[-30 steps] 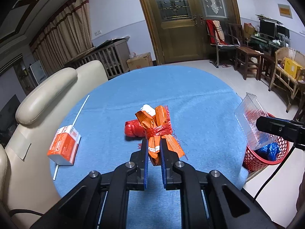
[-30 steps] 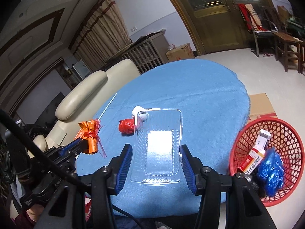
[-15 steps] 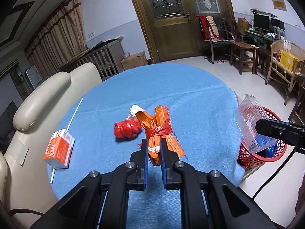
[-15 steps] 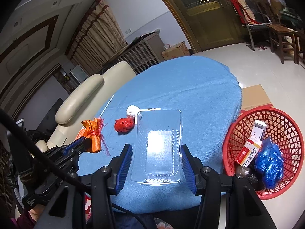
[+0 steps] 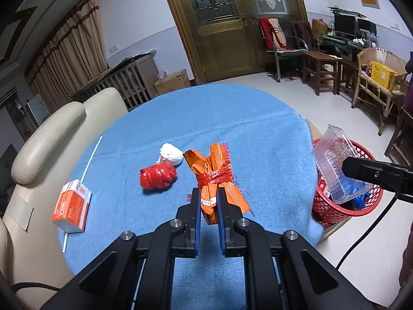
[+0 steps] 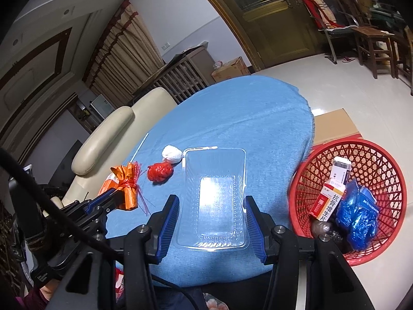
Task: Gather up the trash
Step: 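Lift the clear tray with the right tool toward the basket while the left tool holds the orange bag, then open the right tool over the basket while the left tool releases the orange bag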
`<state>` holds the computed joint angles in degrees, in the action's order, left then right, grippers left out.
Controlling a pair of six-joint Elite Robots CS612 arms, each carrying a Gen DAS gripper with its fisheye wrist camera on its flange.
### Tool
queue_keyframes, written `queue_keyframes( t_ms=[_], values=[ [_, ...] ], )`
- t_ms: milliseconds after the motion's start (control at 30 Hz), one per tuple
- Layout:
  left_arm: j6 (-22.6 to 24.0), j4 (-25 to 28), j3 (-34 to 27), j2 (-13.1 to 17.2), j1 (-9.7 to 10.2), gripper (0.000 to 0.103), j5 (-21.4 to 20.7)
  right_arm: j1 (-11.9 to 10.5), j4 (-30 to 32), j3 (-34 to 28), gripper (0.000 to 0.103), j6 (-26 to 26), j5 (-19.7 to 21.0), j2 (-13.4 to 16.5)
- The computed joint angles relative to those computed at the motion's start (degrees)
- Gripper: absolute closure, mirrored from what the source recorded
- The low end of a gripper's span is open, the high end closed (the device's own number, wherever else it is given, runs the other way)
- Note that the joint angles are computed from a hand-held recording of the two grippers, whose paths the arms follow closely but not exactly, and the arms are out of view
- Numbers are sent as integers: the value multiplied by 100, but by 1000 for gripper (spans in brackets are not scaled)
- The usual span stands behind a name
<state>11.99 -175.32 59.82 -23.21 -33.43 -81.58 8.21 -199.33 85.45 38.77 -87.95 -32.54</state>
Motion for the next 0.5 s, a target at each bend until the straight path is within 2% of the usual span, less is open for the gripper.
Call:
queue_keyframes(
  t_ms=[133, 367, 500],
  values=[
    [-10, 31, 23, -22, 26, 91, -222, -11, -8, 28, 49, 20, -1, -9],
    [-120, 197, 9, -51, 168, 91, -1233, -21, -37, 107, 49, 115, -70, -31],
    [-91, 233, 5, -47, 170, 91, -1438, -34, -87, 192, 49, 182, -165, -54]
  ],
)
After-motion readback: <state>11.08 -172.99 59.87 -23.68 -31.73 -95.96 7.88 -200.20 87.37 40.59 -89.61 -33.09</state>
